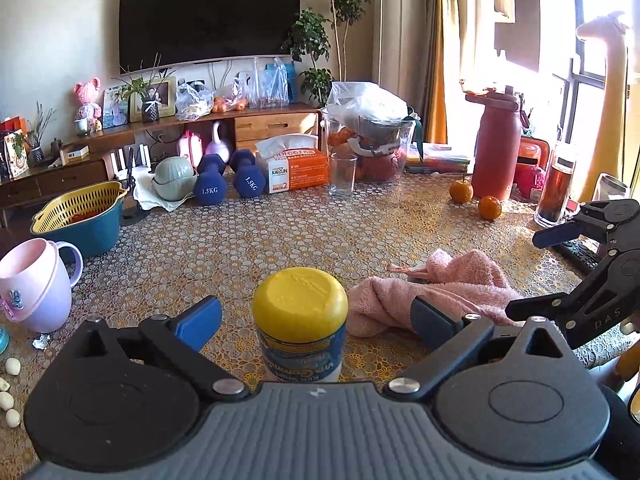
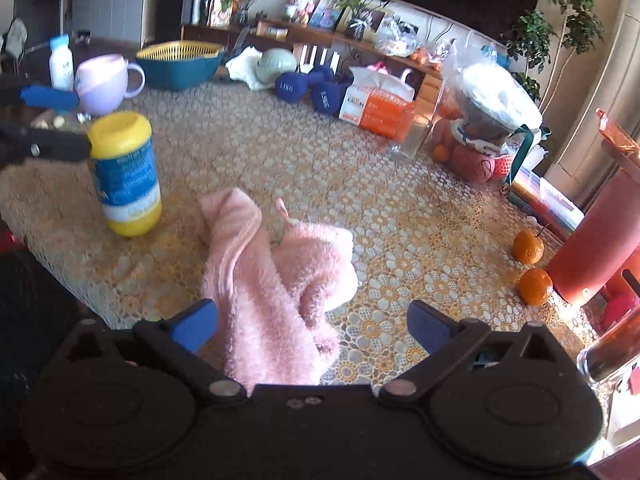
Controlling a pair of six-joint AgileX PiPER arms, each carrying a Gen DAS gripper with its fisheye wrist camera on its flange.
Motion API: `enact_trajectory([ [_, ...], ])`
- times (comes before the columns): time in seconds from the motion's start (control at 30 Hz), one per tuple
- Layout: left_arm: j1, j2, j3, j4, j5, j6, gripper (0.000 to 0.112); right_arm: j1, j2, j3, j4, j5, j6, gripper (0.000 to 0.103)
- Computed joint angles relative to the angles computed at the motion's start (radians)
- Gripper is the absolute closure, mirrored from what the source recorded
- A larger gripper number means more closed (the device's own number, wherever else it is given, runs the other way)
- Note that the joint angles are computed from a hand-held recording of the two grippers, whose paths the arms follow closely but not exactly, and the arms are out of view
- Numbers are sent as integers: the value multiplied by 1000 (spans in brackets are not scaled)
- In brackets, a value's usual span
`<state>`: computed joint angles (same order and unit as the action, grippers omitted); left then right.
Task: Clean container
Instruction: 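Open both grippers and withdraw them from the bottle and towel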
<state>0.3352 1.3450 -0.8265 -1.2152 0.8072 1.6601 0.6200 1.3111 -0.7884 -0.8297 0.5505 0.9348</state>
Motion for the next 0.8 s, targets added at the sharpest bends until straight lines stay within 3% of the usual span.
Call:
enact_trajectory([
  [0.17,-7,-59,48,20,-23,-29,11,92,-75,88,-220,-12,375,2],
  [0.33,10,-87,64,51,13,-84,11,189,-122,154,-388,52,682,2],
  [0.6,32,-133,93,67,60,-127,11,280,-140,192,-488,148,899,1],
  [0.8,8,-160,133,68,30,-131,11,363,-112,209,-545,219,1041,1],
])
